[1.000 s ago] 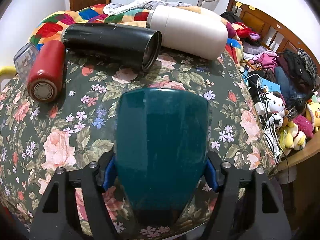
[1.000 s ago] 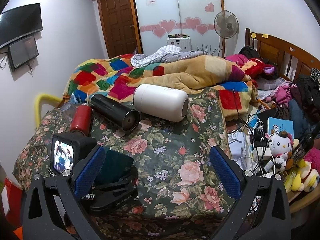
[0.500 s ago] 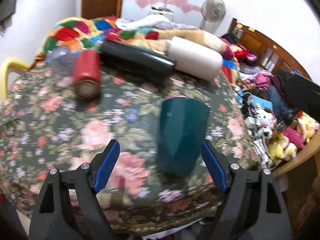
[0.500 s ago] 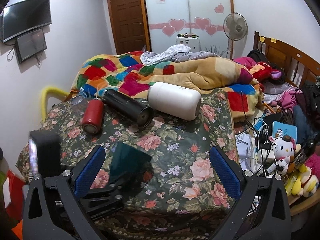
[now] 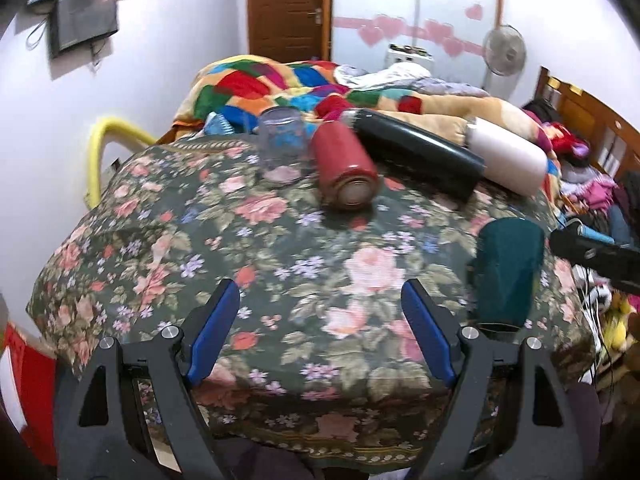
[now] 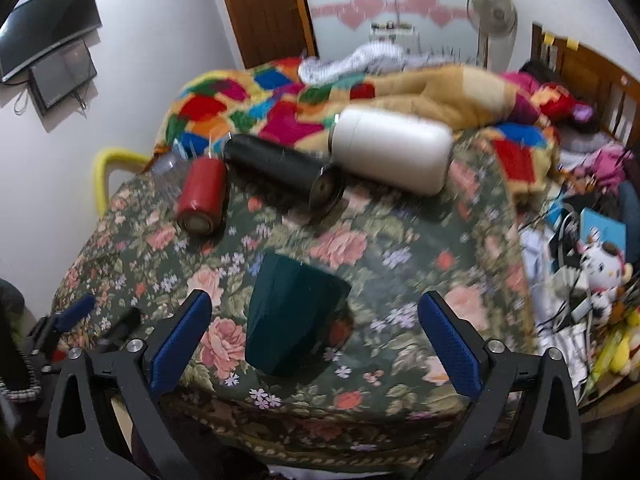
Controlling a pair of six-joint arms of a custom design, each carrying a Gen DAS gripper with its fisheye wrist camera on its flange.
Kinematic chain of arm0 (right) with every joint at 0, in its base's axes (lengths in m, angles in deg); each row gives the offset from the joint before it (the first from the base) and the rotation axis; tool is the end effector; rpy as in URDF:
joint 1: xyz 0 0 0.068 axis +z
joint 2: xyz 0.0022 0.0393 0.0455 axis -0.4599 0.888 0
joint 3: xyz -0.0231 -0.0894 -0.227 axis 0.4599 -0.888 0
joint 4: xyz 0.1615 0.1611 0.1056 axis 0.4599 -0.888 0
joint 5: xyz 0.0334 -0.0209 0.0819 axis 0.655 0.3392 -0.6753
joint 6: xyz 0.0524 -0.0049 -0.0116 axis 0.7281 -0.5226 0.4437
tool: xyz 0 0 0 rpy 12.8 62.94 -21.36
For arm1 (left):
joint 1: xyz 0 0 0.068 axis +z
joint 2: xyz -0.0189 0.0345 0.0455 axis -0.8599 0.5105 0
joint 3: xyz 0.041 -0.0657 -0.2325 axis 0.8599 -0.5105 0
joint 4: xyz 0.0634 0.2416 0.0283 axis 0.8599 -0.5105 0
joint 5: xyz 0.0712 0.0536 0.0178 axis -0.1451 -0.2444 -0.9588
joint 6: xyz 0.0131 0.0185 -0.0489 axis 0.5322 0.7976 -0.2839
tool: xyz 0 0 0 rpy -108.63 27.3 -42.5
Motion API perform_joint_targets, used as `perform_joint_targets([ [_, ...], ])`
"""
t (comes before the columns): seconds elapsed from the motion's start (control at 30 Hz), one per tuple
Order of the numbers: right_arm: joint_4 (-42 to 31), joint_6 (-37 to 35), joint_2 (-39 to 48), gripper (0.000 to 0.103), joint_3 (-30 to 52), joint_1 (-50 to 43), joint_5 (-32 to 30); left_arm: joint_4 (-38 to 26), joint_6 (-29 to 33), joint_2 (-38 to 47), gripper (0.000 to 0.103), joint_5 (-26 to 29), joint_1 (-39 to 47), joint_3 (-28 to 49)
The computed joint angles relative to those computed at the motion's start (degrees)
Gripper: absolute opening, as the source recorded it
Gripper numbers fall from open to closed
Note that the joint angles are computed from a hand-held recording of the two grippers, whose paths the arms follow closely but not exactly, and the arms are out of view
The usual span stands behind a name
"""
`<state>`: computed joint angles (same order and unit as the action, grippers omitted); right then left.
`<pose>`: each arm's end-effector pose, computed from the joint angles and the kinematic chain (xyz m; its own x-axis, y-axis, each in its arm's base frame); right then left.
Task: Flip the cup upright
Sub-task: 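Close the right tool around the dark green mug's body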
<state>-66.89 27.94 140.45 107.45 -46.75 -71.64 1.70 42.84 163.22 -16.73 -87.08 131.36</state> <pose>0.2195 -0.0652 0.2126 -0.7573 0.1488 -0.6359 0.0422 0.9828 0.1797 0.2520 -0.1231 0.1647 -0.7066 0.0380 -0.7066 0.0967 0.9944 -0.0432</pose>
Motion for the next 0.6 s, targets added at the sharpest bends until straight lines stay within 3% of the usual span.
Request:
perform_joint_targets([
  [0.17,0.5,3.9,12.2,0.083,3.8,1.3,-2.7,1.6,-1.1,0.7,0.083,1.8,1.6,-1.3],
  [0.27,-0.3,5.4,17.6,0.080,6.4,1.7,-5.1,2.3,-1.1,1.2,0.083,2.4,1.5,-1.4],
  [0.6,1.8,5.7,24.1,0.072,9.4,6.0,-0.1,2.8,-0.9,2.2,0.083,3.0,0.0,-0.3],
])
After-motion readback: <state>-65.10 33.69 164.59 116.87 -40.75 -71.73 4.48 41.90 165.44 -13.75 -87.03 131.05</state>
